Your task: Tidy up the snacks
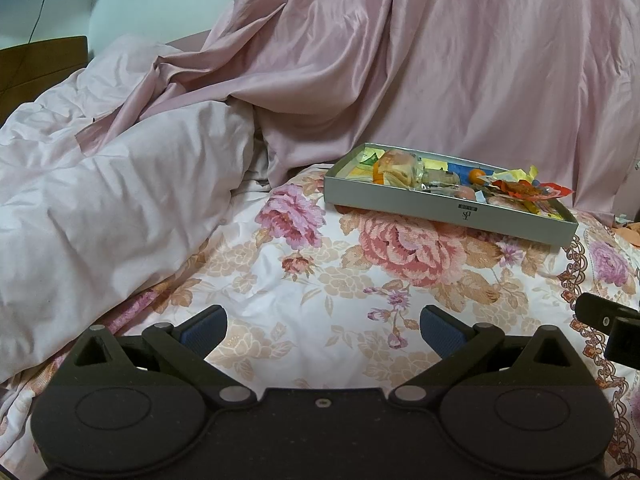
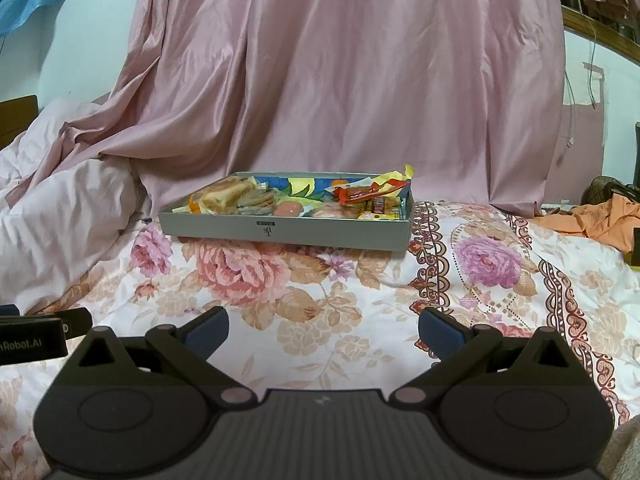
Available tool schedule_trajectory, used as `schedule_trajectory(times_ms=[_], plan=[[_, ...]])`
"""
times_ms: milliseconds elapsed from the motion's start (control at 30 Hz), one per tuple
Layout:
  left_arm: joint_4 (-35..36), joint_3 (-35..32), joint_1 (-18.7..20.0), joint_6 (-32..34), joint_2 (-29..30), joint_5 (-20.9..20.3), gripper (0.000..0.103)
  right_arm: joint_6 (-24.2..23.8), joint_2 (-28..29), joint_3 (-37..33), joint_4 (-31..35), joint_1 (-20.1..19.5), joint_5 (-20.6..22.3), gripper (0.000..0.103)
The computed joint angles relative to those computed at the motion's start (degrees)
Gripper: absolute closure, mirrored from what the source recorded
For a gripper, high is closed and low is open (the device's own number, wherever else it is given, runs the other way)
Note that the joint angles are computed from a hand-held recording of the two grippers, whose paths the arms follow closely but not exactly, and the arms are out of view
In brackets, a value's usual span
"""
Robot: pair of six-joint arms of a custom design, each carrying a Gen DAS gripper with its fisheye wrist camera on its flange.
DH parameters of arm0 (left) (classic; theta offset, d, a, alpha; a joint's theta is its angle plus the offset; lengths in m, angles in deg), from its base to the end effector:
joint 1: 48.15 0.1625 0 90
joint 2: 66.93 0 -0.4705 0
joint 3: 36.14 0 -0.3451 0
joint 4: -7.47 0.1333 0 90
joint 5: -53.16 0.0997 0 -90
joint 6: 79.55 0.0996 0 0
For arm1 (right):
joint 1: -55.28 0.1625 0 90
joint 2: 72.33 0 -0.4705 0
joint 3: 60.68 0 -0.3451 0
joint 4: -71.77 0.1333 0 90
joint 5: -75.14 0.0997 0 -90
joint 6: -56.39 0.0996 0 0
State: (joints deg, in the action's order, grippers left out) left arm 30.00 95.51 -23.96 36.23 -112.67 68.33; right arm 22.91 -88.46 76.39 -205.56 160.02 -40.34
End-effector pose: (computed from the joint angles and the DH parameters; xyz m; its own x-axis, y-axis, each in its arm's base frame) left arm -0.1342 -0.3118 0.1621 -0.7047 -0.1918 -0.6830 0.5306 0.4967 -0.6869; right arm 0.1885 -0.3608 0.0526 -0.7556 -0.0873 0.6492 -0.6219 0.4067 -0.6692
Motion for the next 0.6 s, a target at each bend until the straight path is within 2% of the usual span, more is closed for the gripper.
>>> schedule_trajectory(times_ms=[600], plan=[[-0.1,0.0,0.1,0.2,0.0,0.0,0.001,-0.4,0.3,0.2,-0.1,-0.4,0.3,0.0]])
